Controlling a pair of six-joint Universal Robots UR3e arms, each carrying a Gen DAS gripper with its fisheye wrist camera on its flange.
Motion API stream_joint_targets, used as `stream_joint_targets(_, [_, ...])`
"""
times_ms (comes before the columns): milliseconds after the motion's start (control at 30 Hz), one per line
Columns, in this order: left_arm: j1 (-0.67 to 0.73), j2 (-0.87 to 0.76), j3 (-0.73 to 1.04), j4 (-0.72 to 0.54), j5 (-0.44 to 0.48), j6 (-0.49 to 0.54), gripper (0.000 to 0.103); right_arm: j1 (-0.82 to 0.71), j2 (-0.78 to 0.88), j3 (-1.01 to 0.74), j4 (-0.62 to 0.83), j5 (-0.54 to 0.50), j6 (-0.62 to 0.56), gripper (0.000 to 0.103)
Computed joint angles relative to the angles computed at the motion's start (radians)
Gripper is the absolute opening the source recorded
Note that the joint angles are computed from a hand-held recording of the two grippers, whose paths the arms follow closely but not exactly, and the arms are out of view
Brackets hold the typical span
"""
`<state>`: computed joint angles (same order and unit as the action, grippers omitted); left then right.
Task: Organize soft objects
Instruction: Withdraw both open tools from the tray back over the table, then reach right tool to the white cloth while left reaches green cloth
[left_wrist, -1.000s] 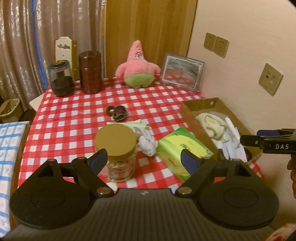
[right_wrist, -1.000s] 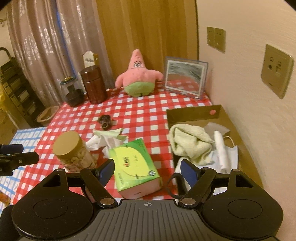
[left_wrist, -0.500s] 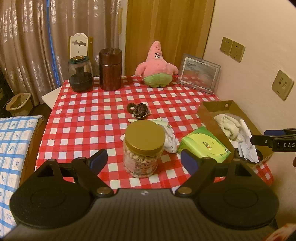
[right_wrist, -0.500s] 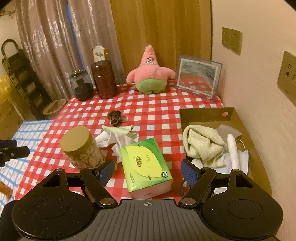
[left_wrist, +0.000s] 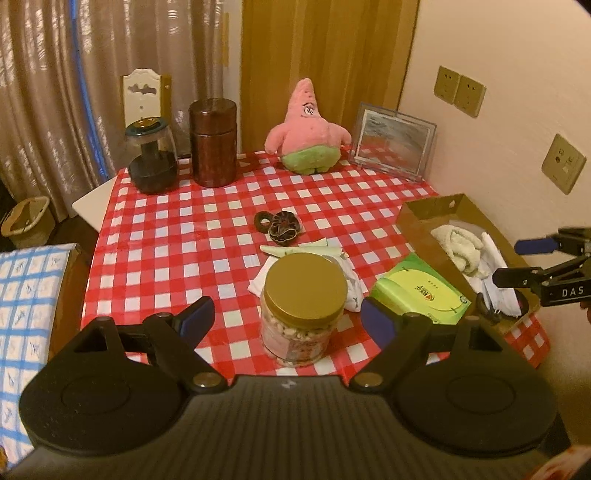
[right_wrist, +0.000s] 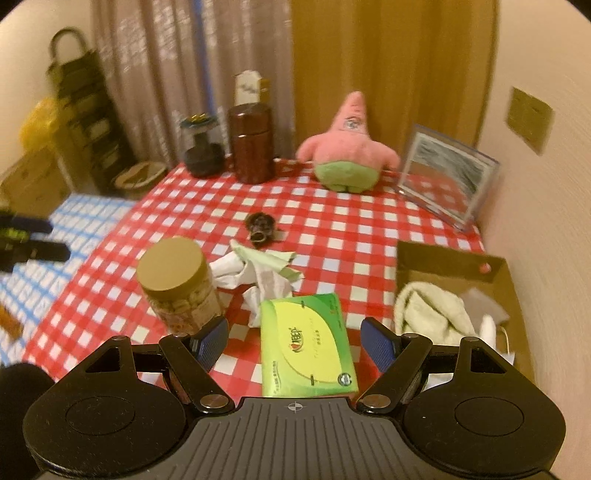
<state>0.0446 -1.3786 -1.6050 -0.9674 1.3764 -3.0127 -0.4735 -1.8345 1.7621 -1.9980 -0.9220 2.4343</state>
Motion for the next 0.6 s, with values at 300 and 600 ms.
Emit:
stream_joint_targets(300, [0.060, -0.147, 0.142, -0.058, -0.031, 0.134, 0.084, 0.098, 0.168, -0.107, -0.031, -0.046, -0.118, 0.078])
stream_joint_targets(600, [0.104, -0.378, 0.345, -0.084, -0.080, 0.269, 0.084, 0.213, 0.443, -0.357, -0.004, -0.098, -0.233, 0.078])
